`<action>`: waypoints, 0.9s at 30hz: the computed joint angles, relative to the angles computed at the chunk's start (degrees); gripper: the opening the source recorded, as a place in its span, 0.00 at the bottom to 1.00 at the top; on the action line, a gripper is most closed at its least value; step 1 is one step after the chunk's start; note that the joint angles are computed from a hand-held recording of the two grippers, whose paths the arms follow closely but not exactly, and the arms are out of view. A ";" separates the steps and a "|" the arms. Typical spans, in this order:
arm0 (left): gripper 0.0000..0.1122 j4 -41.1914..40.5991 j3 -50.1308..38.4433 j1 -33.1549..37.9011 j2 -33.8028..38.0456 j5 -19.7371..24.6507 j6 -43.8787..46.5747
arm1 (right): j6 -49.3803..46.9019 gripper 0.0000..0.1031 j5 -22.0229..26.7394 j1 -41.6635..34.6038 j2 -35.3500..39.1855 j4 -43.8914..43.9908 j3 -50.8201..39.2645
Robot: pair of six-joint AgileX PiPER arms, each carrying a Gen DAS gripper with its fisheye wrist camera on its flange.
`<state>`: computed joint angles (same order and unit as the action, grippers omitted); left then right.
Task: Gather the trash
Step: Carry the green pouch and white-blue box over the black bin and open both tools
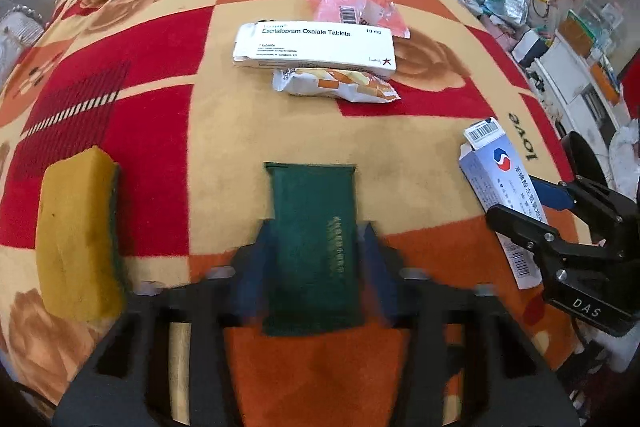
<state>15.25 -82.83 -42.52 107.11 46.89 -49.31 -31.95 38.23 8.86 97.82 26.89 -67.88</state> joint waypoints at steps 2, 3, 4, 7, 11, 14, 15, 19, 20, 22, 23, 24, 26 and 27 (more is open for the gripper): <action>0.33 -2.15 0.61 0.41 -0.55 -1.03 1.31 | -1.63 0.45 0.07 -0.62 -0.82 1.21 0.67; 0.33 -2.37 0.44 0.29 -0.57 -1.03 1.34 | -2.54 0.45 0.14 -1.05 -1.37 1.88 1.06; 0.33 -2.55 0.17 0.13 -0.54 -1.03 1.37 | -3.33 0.45 0.17 -1.46 -1.77 2.39 1.35; 0.33 -2.45 -1.69 -0.94 -0.02 -0.60 0.88 | -4.96 0.45 0.70 -3.02 -2.93 3.92 1.85; 0.33 -1.51 -6.57 -2.82 1.96 1.51 0.46 | -6.73 0.45 1.72 -5.55 -4.10 5.46 2.41; 0.33 -1.10 -11.18 -4.31 4.13 3.41 0.69 | -7.84 0.45 2.26 -7.36 -5.02 6.30 3.07; 0.33 -0.98 -12.51 -4.71 4.80 3.98 0.81 | -8.39 0.45 2.52 -8.22 -5.34 6.75 3.31; 0.33 -1.05 -18.83 -6.21 8.13 6.54 1.75 | -10.65 0.45 3.69 -11.76 -6.26 8.34 3.98; 0.33 -1.11 -21.07 -6.63 9.34 7.50 2.18 | -11.08 0.45 3.92 -12.60 -6.49 8.53 4.14; 0.33 -1.39 -24.54 -7.13 11.23 8.91 2.93 | -12.16 0.45 4.51 -14.56 -6.91 8.98 4.40; 0.33 -1.78 -27.03 -7.42 12.59 9.85 3.69 | -12.71 0.45 4.82 -15.53 -7.11 9.19 4.49; 0.33 -1.97 -29.50 -7.80 13.94 10.87 4.24 | -13.40 0.45 5.18 -16.86 -7.42 9.44 4.64; 0.33 -2.35 -34.34 -8.48 16.55 12.82 5.48 | -14.53 0.45 5.77 -18.86 -7.77 9.75 4.78; 0.33 -2.60 -38.01 -8.93 18.54 14.34 6.37 | -15.06 0.45 6.06 -20.08 -7.92 9.85 4.80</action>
<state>12.65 -120.84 -51.45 125.66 61.24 -42.94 -47.01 44.29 -11.21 89.89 36.74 -63.08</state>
